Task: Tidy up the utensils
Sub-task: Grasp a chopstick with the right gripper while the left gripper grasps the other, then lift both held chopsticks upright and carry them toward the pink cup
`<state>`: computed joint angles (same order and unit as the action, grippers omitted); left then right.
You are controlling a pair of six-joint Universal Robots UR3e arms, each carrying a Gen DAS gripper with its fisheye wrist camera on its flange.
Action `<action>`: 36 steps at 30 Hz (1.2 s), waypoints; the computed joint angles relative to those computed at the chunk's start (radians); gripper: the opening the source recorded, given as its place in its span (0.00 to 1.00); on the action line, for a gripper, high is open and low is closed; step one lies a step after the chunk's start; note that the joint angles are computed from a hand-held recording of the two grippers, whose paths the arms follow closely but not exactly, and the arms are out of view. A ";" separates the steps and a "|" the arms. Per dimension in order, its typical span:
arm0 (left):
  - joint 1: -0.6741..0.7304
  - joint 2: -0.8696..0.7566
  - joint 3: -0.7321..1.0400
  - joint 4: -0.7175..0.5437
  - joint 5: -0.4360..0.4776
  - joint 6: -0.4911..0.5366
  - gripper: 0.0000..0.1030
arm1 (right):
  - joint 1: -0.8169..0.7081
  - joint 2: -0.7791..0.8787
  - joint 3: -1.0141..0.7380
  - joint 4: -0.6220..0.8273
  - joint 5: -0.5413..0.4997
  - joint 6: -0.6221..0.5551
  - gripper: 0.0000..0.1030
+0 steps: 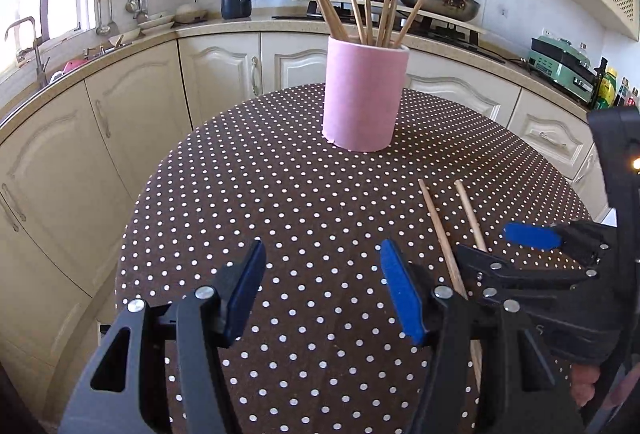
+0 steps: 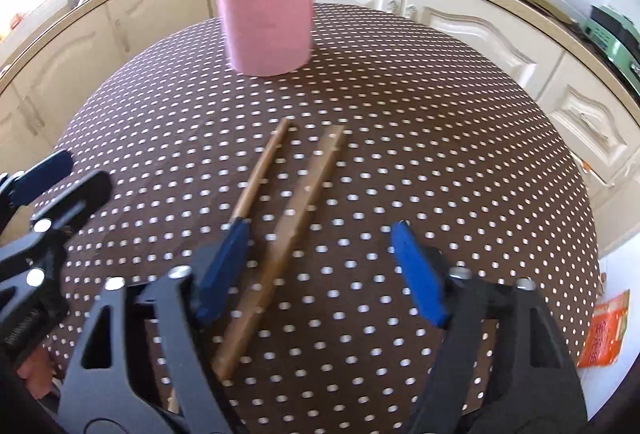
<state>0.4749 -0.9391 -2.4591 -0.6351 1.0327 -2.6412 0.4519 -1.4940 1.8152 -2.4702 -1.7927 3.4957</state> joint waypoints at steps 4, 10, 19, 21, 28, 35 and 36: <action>-0.049 -0.053 0.033 0.020 0.018 -0.043 0.58 | -0.013 0.000 0.026 -0.051 0.010 -0.063 0.10; -0.120 -0.167 0.161 -0.139 -0.049 -0.014 0.58 | -0.120 -0.148 0.241 -0.192 0.155 -0.095 0.06; -0.495 -0.518 0.360 0.075 0.325 -0.244 0.58 | -0.314 -0.373 0.460 -0.288 0.305 -0.131 0.06; -0.539 -0.565 0.394 0.090 0.358 -0.260 0.58 | -0.347 -0.413 0.481 -0.281 0.337 -0.145 0.06; -0.696 -0.674 0.450 0.216 0.528 -0.279 0.06 | -0.457 -0.528 0.528 -0.263 0.453 -0.204 0.06; -0.622 -0.625 0.465 0.252 0.455 -0.327 0.06 | -0.511 -0.543 0.499 -0.310 0.521 -0.181 0.06; -0.610 -0.606 0.455 0.292 0.440 -0.336 0.06 | -0.513 -0.540 0.490 -0.325 0.529 -0.174 0.06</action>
<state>-0.1347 -1.5450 -2.0043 -0.3431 1.4723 -2.9770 -0.0610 -2.0340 2.3051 -2.7947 -1.2638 3.3214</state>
